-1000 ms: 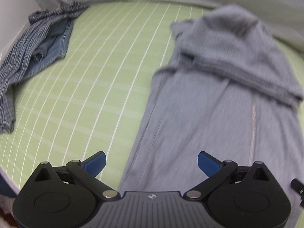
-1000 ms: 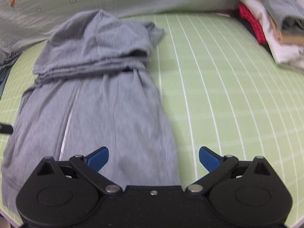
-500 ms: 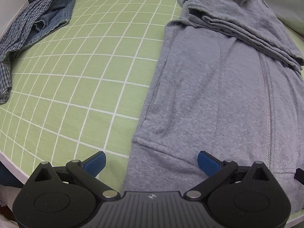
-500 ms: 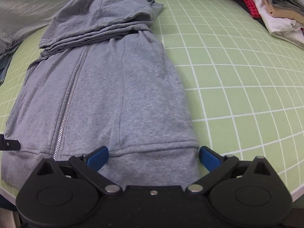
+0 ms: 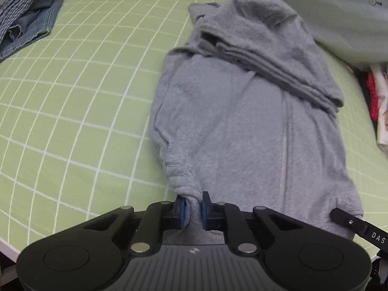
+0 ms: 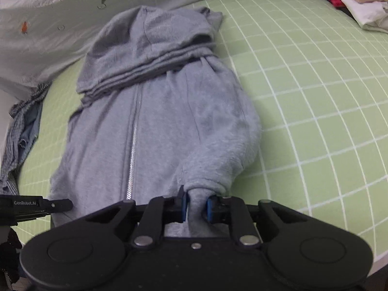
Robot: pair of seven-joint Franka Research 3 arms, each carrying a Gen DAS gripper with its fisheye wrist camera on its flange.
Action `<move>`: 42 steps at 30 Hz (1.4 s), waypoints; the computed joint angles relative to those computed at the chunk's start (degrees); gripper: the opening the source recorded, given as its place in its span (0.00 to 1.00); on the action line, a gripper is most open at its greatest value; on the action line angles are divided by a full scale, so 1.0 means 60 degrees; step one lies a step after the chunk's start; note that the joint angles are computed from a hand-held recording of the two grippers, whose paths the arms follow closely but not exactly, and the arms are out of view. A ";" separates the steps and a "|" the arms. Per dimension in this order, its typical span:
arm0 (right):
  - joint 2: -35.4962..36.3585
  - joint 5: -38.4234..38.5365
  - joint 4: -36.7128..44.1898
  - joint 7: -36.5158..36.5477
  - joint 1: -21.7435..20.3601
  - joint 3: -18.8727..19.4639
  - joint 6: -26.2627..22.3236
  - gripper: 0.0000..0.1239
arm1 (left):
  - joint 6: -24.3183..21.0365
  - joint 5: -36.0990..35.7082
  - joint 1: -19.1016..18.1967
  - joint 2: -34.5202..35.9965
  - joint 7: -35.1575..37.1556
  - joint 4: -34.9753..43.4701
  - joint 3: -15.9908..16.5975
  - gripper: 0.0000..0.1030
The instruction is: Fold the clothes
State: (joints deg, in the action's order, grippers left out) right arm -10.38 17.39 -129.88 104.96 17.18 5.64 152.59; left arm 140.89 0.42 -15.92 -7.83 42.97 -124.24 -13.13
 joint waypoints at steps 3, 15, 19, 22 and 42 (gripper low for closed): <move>0.0386 0.0775 0.0697 -0.0758 0.0089 -0.0263 0.0781 0.10 | 0.0880 0.0036 0.0162 0.0178 -0.0233 0.0510 0.0105 0.12; 0.4873 -0.0210 0.6299 0.0318 -0.0358 -0.0769 0.0141 0.34 | -0.0024 0.2180 0.0707 0.4129 -0.2102 0.5782 0.0402 0.40; 0.5335 0.0102 0.6732 0.0782 -0.0542 -0.0665 -0.0581 0.54 | -0.0125 0.1313 0.0961 0.4404 -0.1151 0.5703 0.0192 0.53; 0.5096 0.0476 0.6198 0.1111 -0.0629 -0.0591 -0.0411 0.57 | 0.0018 0.0199 0.1239 0.4379 -0.0811 0.5312 0.0007 0.53; 0.7622 -0.0149 1.0371 0.3179 0.0233 -0.2556 0.0779 0.74 | 0.1616 0.3082 -0.0196 0.5786 -0.3871 0.7615 0.2566 0.94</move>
State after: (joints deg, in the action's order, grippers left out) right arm 35.35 16.50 -67.65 124.03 18.58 -9.70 157.27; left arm 150.58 18.91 -17.10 26.89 19.74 -78.55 2.26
